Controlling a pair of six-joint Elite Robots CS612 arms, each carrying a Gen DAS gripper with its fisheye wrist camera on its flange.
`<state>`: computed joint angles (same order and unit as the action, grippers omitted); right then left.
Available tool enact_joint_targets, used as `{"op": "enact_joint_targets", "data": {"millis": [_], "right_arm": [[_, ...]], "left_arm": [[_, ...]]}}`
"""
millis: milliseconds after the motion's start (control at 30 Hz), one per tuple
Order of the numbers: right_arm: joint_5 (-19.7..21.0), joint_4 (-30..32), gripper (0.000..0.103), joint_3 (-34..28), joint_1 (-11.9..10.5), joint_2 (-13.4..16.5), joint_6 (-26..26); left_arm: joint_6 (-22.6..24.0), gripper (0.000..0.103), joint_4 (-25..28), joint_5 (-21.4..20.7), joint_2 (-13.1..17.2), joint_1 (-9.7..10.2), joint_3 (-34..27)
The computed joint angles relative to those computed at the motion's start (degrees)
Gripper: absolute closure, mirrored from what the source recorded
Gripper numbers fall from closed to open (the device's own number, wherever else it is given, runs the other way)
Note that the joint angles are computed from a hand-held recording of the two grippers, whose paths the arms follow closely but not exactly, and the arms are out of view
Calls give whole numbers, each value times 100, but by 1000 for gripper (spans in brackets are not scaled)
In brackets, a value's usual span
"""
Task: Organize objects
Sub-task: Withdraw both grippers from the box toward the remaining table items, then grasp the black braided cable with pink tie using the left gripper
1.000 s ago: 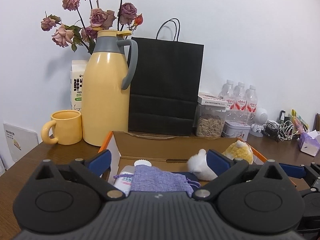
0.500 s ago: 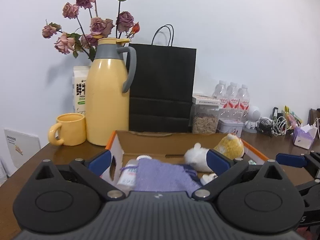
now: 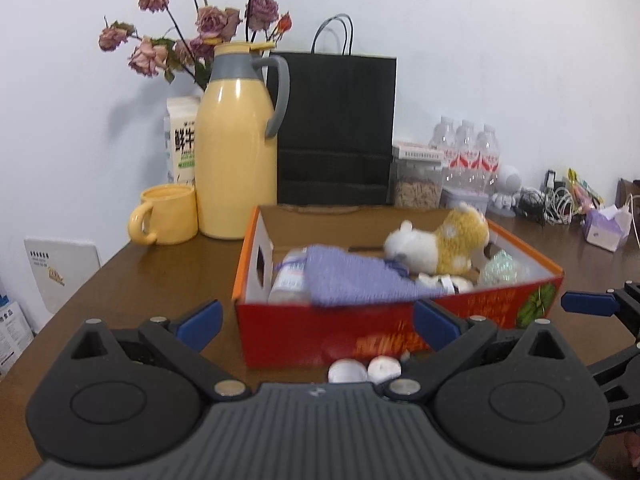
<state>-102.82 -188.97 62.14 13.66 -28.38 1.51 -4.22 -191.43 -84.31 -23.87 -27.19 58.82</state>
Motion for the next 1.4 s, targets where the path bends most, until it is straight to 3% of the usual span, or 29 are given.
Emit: {"op": "enact_joint_targets", "data": {"millis": [433, 800, 1033, 1400], "right_arm": [[-33, 231, 0, 398, -33, -202, 322], [-339, 166, 0, 504, -114, -230, 1103], [-303, 130, 0, 503, -119, -218, 1127], [-329, 123, 0, 504, -110, -215, 1123]], "left_arm": [[-31, 0, 753, -241, -284, -48, 479], [285, 0, 1746, -357, -202, -181, 138], [235, 0, 2254, -290, -100, -208, -141], [261, 0, 2328, -231, -19, -241, -238]]}}
